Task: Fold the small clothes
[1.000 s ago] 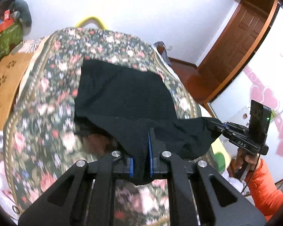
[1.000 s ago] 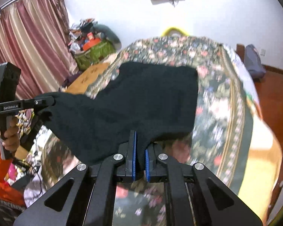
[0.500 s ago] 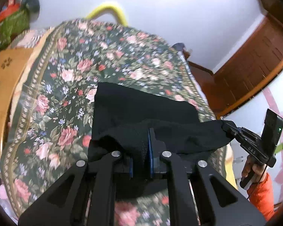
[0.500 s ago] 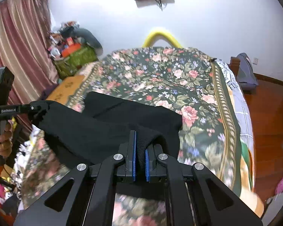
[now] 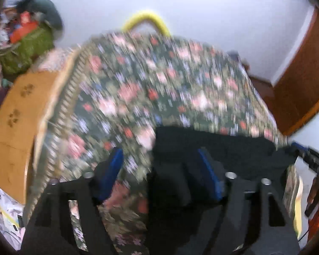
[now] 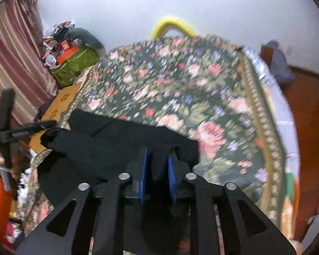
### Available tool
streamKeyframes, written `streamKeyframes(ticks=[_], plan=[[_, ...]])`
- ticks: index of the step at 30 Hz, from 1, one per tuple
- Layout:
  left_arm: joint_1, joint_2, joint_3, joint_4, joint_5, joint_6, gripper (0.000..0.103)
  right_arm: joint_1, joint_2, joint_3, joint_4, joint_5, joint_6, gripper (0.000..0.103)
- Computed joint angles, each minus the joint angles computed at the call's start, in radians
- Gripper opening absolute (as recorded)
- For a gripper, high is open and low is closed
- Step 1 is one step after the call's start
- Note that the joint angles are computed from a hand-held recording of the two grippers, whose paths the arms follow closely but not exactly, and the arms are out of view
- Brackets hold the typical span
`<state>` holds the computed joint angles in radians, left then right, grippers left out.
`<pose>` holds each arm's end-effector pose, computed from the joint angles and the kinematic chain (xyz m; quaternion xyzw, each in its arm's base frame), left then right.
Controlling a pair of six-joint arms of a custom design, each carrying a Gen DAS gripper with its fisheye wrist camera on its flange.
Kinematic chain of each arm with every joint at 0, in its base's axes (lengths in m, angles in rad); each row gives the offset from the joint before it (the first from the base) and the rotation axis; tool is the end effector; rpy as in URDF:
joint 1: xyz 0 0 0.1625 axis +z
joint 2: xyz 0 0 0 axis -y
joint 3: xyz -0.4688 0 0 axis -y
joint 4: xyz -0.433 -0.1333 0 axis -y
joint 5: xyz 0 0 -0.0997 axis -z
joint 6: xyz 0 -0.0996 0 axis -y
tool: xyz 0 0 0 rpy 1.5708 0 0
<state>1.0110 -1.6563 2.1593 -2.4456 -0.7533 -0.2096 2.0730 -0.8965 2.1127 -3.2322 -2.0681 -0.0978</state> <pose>-0.0681 -0.4966 0.3936 0.0848 0.9008 -0.3038 0.2984 0.3499 -0.4590 0.0866 0.2275 -0.9192 0.2578 0.1922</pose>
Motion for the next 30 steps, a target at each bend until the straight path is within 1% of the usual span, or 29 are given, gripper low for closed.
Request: streamKeyframes(ticks=[1,2,3,4,7,12,16,17,19,23,24,26,28,29,30], plan=[[-0.013,-0.014,0.006,-0.016,0.020,-0.003,0.077,0.009,0.000,0.011,-0.055,-0.019,-0.009,0.052],[-0.027,-0.031,0.008,-0.008,0.031,-0.002,0.078,0.013,-0.004,0.028,-0.123,-0.009,-0.020,0.063],[-0.029,-0.036,0.007,-0.006,0.030,0.007,0.078,0.015,-0.012,0.039,-0.148,0.004,-0.027,0.064],[-0.034,-0.044,0.008,0.001,0.030,0.016,0.078,0.015,-0.018,0.039,-0.144,0.009,-0.032,0.064],[-0.051,-0.069,0.026,0.052,0.041,0.008,0.081,0.030,-0.030,0.046,-0.109,-0.001,-0.054,0.064],[-0.061,-0.082,0.068,0.148,0.059,-0.008,0.082,0.039,-0.029,0.068,-0.048,-0.023,-0.049,0.064],[-0.044,-0.073,0.091,0.182,0.010,-0.003,0.082,0.035,-0.024,0.089,0.004,-0.028,-0.046,0.064],[-0.037,-0.061,0.095,0.178,-0.011,0.011,0.082,0.033,-0.020,0.093,0.010,-0.022,-0.049,0.064],[-0.037,-0.043,0.103,0.169,-0.012,0.020,0.082,0.030,-0.006,0.091,0.021,-0.018,-0.054,0.064],[-0.024,0.009,0.114,0.122,0.033,0.030,0.083,0.018,0.030,0.073,0.027,-0.037,-0.055,0.064],[-0.020,0.012,0.118,0.108,0.036,0.029,0.086,0.012,0.040,0.069,0.020,-0.042,-0.053,0.065],[0.000,0.016,0.124,0.047,0.033,0.039,0.091,0.001,0.055,0.066,-0.003,-0.060,-0.051,0.071],[0.017,0.021,0.129,-0.009,0.032,0.047,0.092,-0.013,0.065,0.069,-0.039,-0.067,-0.049,0.072],[0.035,0.027,0.123,-0.028,0.015,0.041,0.094,-0.025,0.067,0.070,-0.049,-0.057,-0.039,0.073],[0.055,0.032,0.113,-0.030,-0.017,0.029,0.094,-0.039,0.064,0.074,-0.059,-0.035,-0.029,0.073]])
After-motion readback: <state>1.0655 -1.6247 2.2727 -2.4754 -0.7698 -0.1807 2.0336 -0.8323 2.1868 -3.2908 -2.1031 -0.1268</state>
